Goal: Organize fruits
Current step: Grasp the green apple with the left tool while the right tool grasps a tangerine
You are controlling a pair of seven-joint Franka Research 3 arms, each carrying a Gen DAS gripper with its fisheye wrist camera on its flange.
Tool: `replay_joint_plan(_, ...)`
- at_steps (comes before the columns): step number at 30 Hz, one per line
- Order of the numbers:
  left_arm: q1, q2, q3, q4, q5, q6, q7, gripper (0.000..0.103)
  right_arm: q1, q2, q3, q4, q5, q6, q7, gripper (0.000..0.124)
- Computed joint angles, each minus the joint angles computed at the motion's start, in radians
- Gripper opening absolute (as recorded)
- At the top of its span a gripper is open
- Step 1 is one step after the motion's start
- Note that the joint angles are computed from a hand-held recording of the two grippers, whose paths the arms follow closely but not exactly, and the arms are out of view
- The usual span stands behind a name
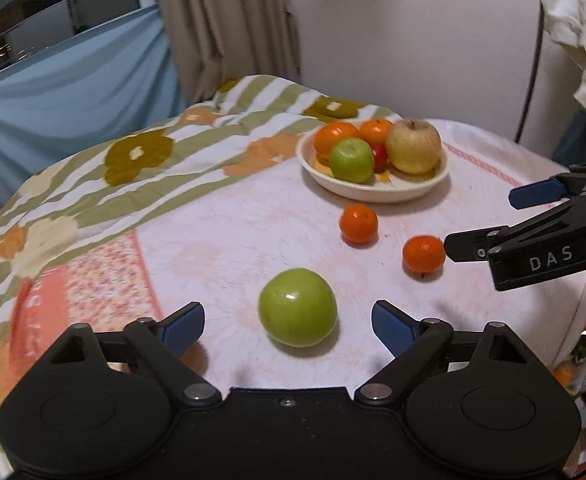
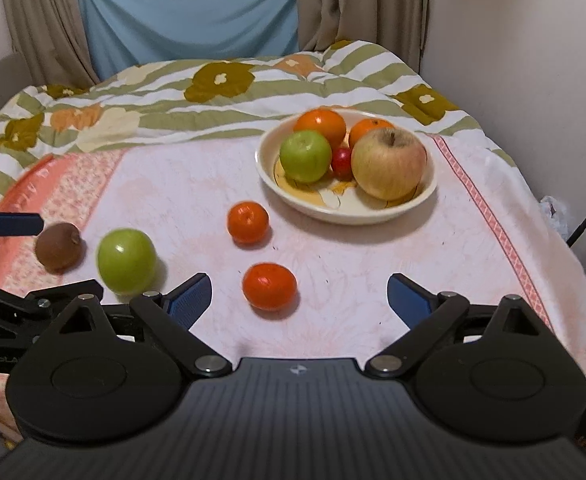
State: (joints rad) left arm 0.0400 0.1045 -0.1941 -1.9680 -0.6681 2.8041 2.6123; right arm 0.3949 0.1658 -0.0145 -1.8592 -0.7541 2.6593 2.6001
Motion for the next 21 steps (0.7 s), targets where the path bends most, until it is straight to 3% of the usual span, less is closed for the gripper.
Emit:
replay_joint_plan(8, 0.025, 0.083, -0.054, 0.034, -0.023, 0.056, 0.084, 0.086, 0.019, 0.054, -0.020, 0.015, -0.026, 0.030, 0.056, 0.102)
replay_joint_plan(12, 0.037, 0.104, -0.068, 0.048, 0.009, 0.052, 0.065, 0.066, 0.030, 0.075, -0.032, 0.023, -0.009, 0.046, 0.047, 0.098)
replay_joint_plan(18, 0.058, 0.128, -0.095, 0.061, 0.055, 0.073, 0.023, 0.062, 0.043, 0.100, -0.055, 0.036, 0.010, 0.071, 0.030, 0.094)
replay_joint_plan(21, 0.066, 0.131, -0.103, 0.062, 0.066, 0.075, 0.003, 0.062, 0.043, 0.113, -0.059, 0.046, 0.035, 0.080, -0.003, 0.085)
